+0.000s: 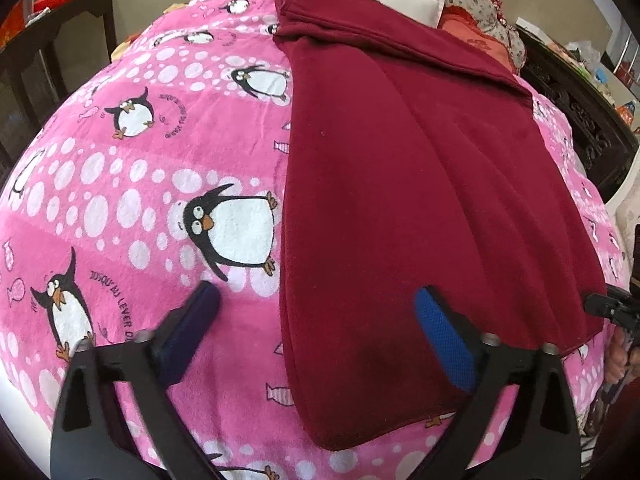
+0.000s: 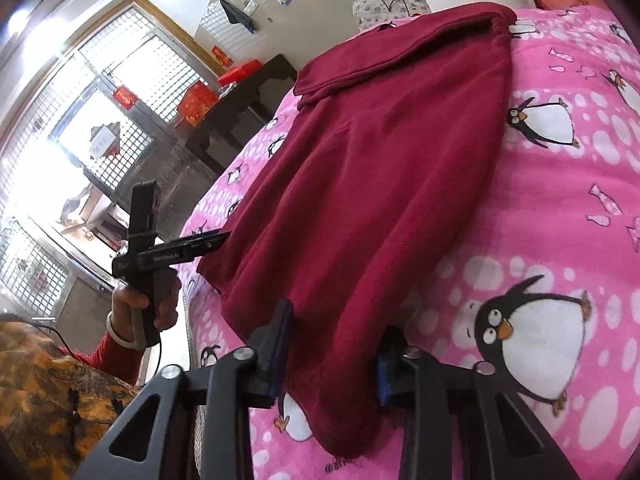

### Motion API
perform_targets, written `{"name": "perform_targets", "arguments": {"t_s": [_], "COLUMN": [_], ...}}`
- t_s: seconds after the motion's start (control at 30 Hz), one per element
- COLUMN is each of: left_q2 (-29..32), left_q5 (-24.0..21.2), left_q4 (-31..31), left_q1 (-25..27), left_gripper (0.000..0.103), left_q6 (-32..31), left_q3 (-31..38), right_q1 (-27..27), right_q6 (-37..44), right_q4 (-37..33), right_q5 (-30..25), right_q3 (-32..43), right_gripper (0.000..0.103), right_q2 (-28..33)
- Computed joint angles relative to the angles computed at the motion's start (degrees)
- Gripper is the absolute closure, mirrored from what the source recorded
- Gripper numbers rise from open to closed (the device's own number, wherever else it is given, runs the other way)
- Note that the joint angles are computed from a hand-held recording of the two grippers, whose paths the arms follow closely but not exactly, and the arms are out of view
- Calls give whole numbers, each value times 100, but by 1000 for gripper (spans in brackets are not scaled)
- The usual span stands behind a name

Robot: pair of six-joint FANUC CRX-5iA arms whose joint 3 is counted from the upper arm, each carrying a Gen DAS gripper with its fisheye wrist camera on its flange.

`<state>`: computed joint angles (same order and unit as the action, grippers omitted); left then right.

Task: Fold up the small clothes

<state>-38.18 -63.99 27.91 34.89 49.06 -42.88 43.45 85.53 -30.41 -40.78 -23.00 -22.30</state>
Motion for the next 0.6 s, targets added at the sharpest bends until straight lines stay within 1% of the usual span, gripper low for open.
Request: {"name": "perform_targets", "arguments": {"t_s": [0.03, 0.07, 0.1, 0.13, 0.17, 0.2, 0.3, 0.37, 0.43, 0.5, 0.6], "left_q2": [-80, -128, -130, -86, -21, 51, 122, 241, 414, 499, 671], "left_q5": [39, 19, -98, -280, -434, -554, -658, -898, -1187, -1260, -1157], "left_q4": [-34, -3, 114, 276, 402, 493, 561, 744, 1028, 1212, 1512], "left_q1": [15, 54, 165, 296, 384, 437, 463, 581, 714, 721, 594], "left_gripper": [28, 45, 64, 73, 86, 87, 92, 95, 95, 95, 95], "left_q6": [-10, -64, -195, -329, -424, -489, -572, -644, -731, -776, -817], "left_q3": [-14, -31, -40, -45, -41, -27, 0, 39, 109, 176, 388], "right_q1": [-84, -230, -373, -476, -581, -643, -849, -947, -1062, -1092, -1197], "right_q6": [105, 312, 534, 705, 913, 1069, 1533, 1770, 2031, 2160, 2360], "right_q4": [-140, -385, -662, -857, -1067, -1216, -1716, -1940, -2148, -2199, -2250], "right_q5": [-21, -88, -152, -209, -250, -253, -248, -240, -237, -182, -78], "right_q3": [29, 92, 155, 191, 240, 279, 421, 491, 645, 794, 1179], "right_gripper": [82, 83, 84, 85, 85, 86, 87, 88, 89, 89, 89], "right_q2": [18, 45, 62, 53, 62, 55, 31, 27, 94, 169, 404]}}
